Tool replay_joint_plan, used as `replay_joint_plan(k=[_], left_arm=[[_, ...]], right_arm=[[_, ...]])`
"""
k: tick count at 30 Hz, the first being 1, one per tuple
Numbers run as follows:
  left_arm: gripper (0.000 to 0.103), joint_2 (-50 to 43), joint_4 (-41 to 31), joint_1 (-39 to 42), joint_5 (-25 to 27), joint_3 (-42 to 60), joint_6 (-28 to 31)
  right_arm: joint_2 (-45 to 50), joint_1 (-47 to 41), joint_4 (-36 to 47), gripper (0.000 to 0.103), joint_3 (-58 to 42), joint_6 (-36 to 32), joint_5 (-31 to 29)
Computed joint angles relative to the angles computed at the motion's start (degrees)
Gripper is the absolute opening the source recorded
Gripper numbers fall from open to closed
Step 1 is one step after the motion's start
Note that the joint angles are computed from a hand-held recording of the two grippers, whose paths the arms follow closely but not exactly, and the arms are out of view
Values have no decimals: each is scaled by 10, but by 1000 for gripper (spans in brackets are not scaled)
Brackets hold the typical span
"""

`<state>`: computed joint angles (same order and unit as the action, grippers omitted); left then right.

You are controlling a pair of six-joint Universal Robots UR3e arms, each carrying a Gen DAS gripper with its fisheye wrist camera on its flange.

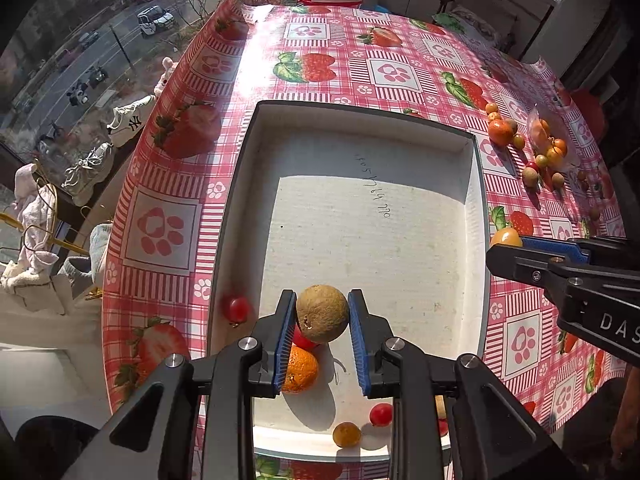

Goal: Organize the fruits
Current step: 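Carry the brown fruit and yellow tomato over the white tray with both tools, then open both tools to release the brown fruit and yellow tomato into the tray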

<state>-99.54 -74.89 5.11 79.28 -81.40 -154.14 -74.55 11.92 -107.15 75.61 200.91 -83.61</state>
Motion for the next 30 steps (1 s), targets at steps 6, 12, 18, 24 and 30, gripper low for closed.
replay_joint_plan(k=[6, 12, 18, 24, 30], left_arm=[[28, -9, 8, 4, 1, 0, 0], [28, -27, 16, -3, 7, 7, -2], [28, -46, 24, -12, 13, 19, -6], [28, -62, 28, -19, 21, 29, -13], [28, -79, 34, -27, 28, 39, -20]], right_arm=[[25, 9, 15, 23, -33, -1, -4], [39, 12, 24, 23, -48, -5, -7], [51, 6, 19, 23, -51, -6, -4], [55, -5, 16, 23, -48, -15, 2], [63, -11, 12, 23, -46, -18, 5]])
